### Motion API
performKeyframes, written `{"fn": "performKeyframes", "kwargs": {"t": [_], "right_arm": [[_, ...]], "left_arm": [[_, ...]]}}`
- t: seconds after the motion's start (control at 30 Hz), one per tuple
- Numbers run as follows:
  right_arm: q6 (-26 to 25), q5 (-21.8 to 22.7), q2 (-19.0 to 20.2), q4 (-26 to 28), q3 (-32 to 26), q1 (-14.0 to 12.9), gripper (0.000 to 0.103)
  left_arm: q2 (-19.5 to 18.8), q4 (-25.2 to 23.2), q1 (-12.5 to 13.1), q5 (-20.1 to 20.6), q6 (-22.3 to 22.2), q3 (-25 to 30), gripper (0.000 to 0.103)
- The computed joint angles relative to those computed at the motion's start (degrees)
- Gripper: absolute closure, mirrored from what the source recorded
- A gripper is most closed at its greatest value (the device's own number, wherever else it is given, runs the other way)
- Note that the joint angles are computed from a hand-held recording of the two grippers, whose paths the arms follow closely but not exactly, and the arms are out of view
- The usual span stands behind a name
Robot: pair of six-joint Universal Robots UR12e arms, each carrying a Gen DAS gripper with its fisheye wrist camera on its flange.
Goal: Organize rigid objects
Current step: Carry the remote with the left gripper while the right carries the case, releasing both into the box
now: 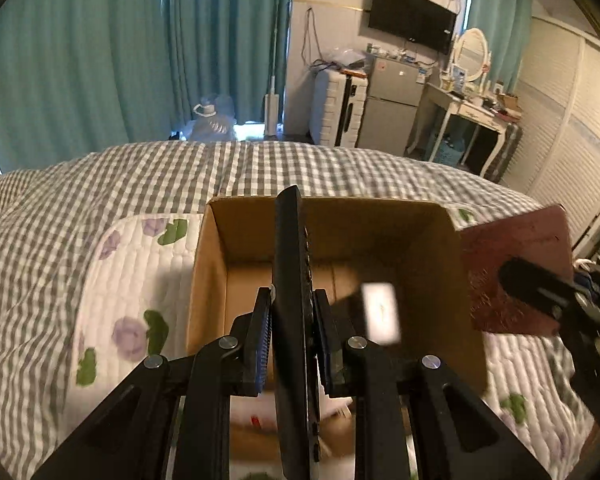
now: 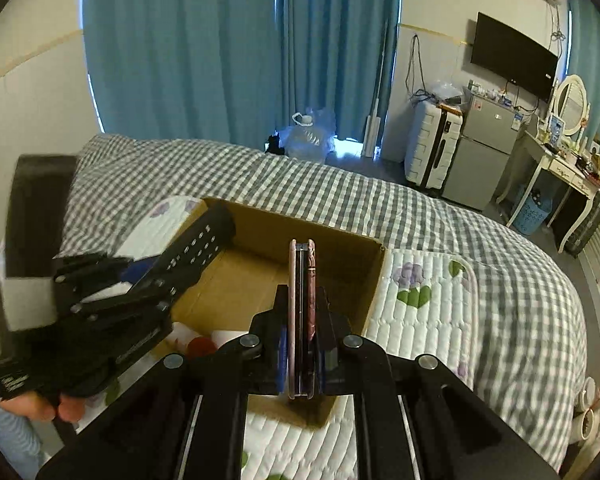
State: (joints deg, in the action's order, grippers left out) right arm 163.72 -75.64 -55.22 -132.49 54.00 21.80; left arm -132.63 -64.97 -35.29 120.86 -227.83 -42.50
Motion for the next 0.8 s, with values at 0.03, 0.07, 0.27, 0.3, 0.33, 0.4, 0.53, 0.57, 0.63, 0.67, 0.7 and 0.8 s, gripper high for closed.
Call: {"fn": "performKeyframes", "kwargs": {"t": [0.03, 0.07, 0.27, 0.3, 0.33, 0.4, 0.53, 0.57, 0.63, 0.67, 0.7, 0.8], "right_arm": [[-0.10, -0.05, 0.55, 0.06, -0.42, -0.01, 0.094], [-0.20, 0.07, 1.07, 0.34, -0.93, -0.06, 0.094], [-0.94, 1.03, 3.69, 2.36, -3.22, -0.21, 0.094], [-0.92, 1.08, 3.95, 2.49, -3.39, -0.23, 0.094], [-0.90, 1.12, 4.24, 2.80, -3.68, -0.27, 0.094], [-0.80, 1.29, 4.45, 3.06, -3.72, -0.32, 0.094], [-0.46, 0.97, 4.27, 3.33, -3.42, -0.26, 0.094], [-0.47, 0.79, 4.20, 3.41, -3.39, -0.21, 0.094], [-0.18, 0.58, 4.07, 3.46, -3.38, -0.15, 0.094], [0.08, 0.60, 4.06, 3.69, -3.51, -0.11, 0.094], [0.41, 0.72, 4.07, 3.98, -3.66, -0.07, 0.094], [1.26, 0.95, 4.52, 5.27, -4.54, 0.28, 0.094]], "left_arm": [[-0.06, -0.07, 0.18, -0.23, -0.18, -0.10, 0.083], [-0.27, -0.32, 0.40, -0.41, -0.31, -0.05, 0.083], [-1.42, -0.92, 0.73, -0.44, -0.03, 0.31, 0.083], [-1.49, -0.85, 0.71, -0.23, 0.14, 0.25, 0.081], [-1.60, -1.07, 0.75, 0.06, 0.28, 0.31, 0.080], [-1.68, -1.34, 0.73, 0.43, -0.08, 0.52, 0.067], [-0.66, 1.58, 0.49, 1.21, 0.26, -0.94, 0.047], [-0.33, 2.35, 0.37, 1.57, 0.84, -1.28, 0.047], [0.17, 2.70, 0.15, 2.65, 1.07, -1.55, 0.047], [0.64, 3.19, 0.05, 3.18, 1.26, -2.04, 0.047], [1.16, 3.58, -0.07, 3.93, 1.30, -2.60, 0.047], [2.34, 2.88, -0.41, 6.59, 1.01, -3.64, 0.047]]}}
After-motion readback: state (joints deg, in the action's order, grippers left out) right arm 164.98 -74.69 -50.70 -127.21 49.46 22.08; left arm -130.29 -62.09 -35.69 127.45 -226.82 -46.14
